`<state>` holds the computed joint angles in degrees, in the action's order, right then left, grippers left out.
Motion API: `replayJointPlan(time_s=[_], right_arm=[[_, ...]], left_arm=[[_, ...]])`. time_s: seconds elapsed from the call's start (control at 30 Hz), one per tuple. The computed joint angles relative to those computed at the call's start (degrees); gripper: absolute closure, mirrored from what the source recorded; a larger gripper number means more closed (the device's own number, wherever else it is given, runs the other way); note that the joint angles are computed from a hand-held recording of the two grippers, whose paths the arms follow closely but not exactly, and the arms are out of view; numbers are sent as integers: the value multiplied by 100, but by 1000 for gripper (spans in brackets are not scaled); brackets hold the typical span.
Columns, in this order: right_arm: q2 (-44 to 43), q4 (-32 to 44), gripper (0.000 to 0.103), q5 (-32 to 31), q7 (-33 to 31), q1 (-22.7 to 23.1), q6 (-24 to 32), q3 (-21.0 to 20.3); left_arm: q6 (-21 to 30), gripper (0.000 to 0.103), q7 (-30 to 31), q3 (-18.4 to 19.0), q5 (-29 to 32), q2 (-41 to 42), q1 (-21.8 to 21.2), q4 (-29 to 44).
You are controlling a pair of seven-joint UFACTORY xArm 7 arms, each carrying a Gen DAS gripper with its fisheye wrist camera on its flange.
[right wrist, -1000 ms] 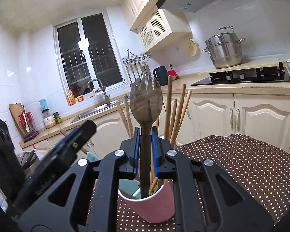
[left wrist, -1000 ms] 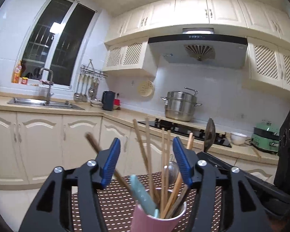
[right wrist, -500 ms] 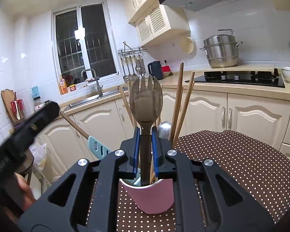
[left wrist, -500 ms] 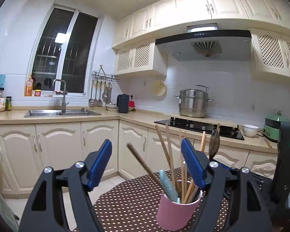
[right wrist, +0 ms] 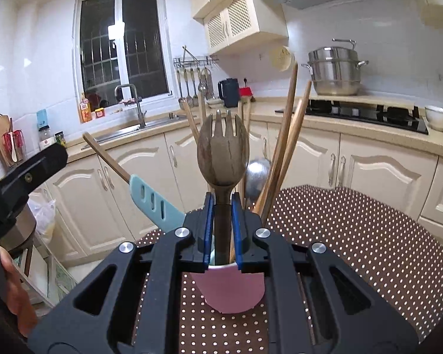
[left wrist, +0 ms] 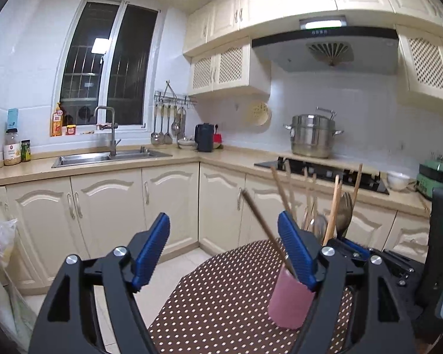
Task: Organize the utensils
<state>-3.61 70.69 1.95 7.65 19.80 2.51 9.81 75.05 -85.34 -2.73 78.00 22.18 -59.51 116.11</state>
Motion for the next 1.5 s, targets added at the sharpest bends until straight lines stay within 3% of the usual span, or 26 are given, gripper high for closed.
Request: replayJointPlan(time_s=[0.43,0.57,0.73,1.03,1.17,1.37,1.5], right_arm=[[-177,-155,88,-1087,1305,-311,237,171],[-490,-381,54,-1384,1674,-478,124,299],[-1094,-624,52,-1518,2066,-730,387,507],[-2691,-1215,32,-1386,2312,-968,1060,838],[-3417,-1415,23,-1460,2391,-1211,1294,1101],[-4256,-1600,19,-1669,2501,-1742,1583,1516],[-4569,-1713,16,-1570,2492,-1696,1634,1506]], left_arm=[[11,28,269,-268,-417,-311,164,-378],[-1,28,294,-390,-466,-453,195,-506],[324,28,346,-560,-334,-615,34,-569],[972,26,187,-996,263,-981,-306,-761],[1244,20,299,-1164,474,-976,-513,-682],[1454,16,274,-1296,764,-1029,-878,-656],[1725,13,280,-1369,1070,-995,-1126,-618]])
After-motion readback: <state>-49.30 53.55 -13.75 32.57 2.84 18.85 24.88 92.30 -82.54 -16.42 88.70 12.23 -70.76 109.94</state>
